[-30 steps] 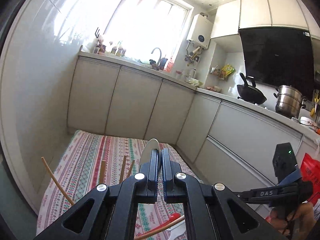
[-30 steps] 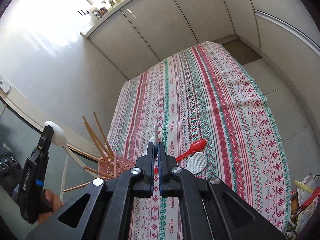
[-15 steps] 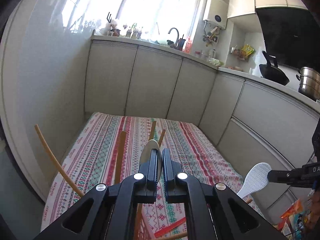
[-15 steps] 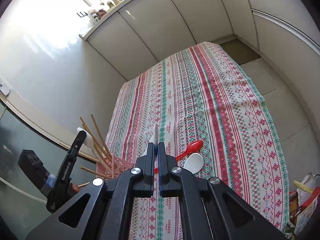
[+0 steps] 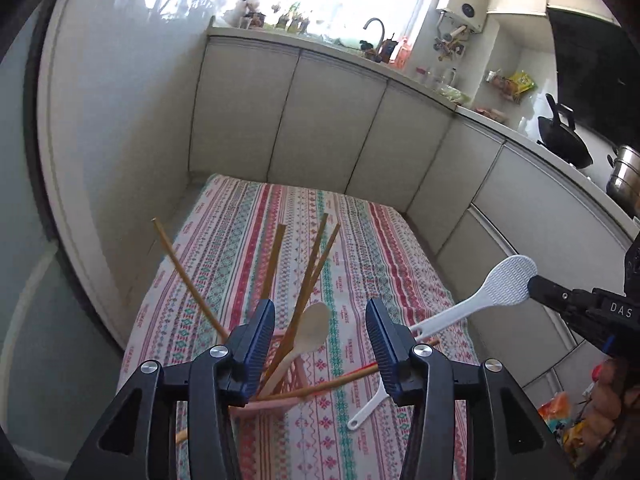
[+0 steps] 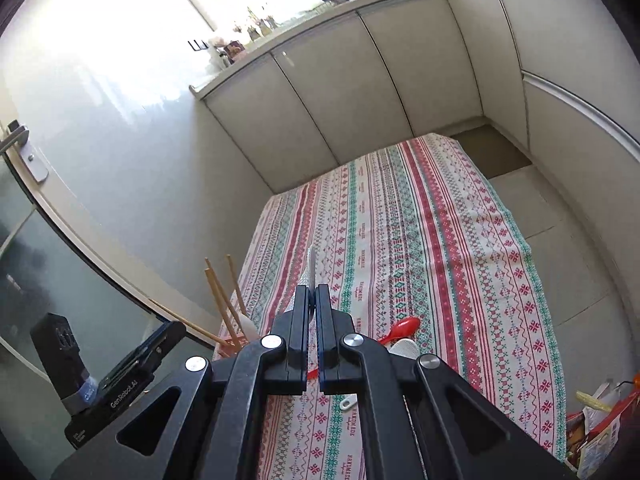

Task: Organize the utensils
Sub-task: 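Lower the spoon and paddle into the pink holder and open both grippers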

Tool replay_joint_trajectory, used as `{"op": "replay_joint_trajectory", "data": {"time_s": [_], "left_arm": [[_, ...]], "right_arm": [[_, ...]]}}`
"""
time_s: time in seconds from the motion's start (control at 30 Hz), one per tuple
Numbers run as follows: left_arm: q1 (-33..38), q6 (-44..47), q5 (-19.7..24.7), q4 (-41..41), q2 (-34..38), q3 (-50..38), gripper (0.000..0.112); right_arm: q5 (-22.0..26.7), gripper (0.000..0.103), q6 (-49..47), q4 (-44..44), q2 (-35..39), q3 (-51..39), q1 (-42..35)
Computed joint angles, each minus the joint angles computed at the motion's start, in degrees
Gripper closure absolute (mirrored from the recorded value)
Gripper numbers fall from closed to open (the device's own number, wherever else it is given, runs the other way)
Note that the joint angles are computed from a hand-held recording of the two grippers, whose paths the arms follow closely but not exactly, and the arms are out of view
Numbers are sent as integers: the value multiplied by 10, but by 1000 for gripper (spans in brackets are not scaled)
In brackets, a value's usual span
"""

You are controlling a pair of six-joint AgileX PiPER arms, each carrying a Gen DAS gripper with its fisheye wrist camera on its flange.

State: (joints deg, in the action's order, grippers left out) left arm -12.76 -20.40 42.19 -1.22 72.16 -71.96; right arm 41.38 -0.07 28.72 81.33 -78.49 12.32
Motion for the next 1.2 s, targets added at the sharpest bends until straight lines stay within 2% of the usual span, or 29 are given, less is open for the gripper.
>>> {"op": "replay_joint_trajectory", "data": {"time_s": [0.07,0.17,0.23,0.37,0.53,0.7,0.8,1.0,1.1,1.2], "left_arm": [[13,0,33,-12,-20,-2,54],[7,-33,67,37,-46,2,43],[13,-43,83,53,-58,7,41],[57,-6,110,22,-66,6,38],[114,46,117,-26,-72,12,37],[142,66,140,-34,-59,2,36],[167,85,143,-49,-58,6,36],[198,101,153,-60,-48,7,36],[193,92,155,-48,-45,7,36],[190,91,154,-47,-45,7,36]], "right_arm": [[-5,101,11,-19,-6,-8,19],[-9,101,32,-51,-4,-25,56],[-15,101,65,-97,6,-42,91],[-12,101,139,-198,52,-91,166],[45,101,247,-376,150,-192,270],[117,101,290,-478,248,-294,338],[142,101,290,-495,290,-336,354],[158,101,269,-468,334,-374,357],[133,99,212,-369,329,-363,335],[130,98,186,-294,315,-354,314]]}}
